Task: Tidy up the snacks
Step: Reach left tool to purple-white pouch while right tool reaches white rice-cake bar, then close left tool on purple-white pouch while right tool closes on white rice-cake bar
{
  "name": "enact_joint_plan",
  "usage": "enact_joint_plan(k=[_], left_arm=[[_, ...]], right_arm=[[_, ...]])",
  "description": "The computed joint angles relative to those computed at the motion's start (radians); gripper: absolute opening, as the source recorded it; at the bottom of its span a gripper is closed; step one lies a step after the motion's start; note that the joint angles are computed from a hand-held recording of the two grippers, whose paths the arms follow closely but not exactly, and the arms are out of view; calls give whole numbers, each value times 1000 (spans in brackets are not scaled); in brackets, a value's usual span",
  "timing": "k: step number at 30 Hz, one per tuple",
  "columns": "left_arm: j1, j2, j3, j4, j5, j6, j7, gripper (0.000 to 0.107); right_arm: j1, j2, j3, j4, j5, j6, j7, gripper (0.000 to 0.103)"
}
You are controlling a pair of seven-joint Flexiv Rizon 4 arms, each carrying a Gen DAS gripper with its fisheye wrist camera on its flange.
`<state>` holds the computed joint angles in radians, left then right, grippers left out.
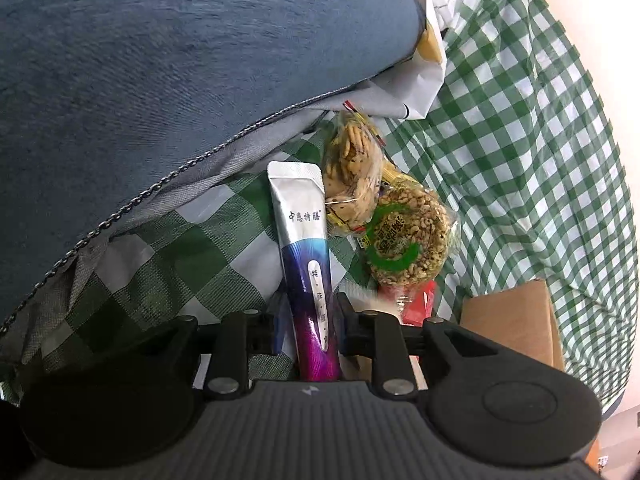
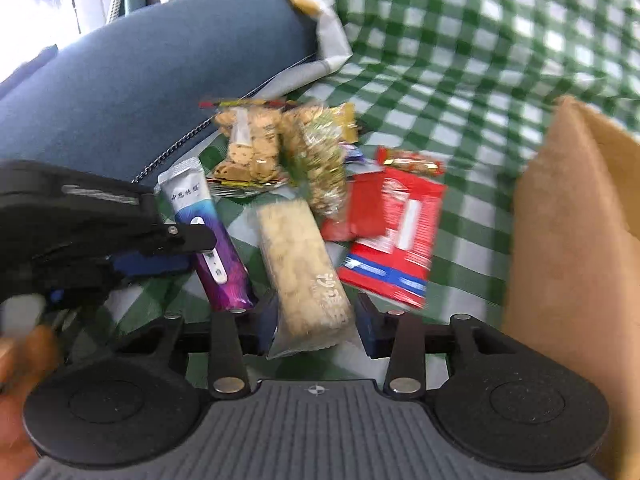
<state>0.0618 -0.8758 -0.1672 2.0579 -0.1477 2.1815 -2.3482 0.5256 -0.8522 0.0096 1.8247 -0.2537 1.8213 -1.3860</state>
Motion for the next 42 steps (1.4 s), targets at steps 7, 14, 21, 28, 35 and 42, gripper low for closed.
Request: enact_joint_plan(k=[7,14,21,28,35,42], left_arm=[[-86,13,66,-29,-77,-87,96,27],[-99,9,68,-32,-80,-68,150,17],[107,45,-112,6,141,-134,177,10],[226,121,-243,37,186,-403,325,11],[59,137,-99,39,50,-362,338,33],[-230,131,146,-13,-53,-372,407,38]], right_arm=[[140,145,-136,251,144,105,-44,42],[207,121,-167,292,274,127,-64,42],[-16,112,31,270,134,95,-59,51],[-22,78,31,252,101,118,-58,55],[15,88,-3,260,115,83,-43,39],[53,116,-34,289,143,70,-25,39]])
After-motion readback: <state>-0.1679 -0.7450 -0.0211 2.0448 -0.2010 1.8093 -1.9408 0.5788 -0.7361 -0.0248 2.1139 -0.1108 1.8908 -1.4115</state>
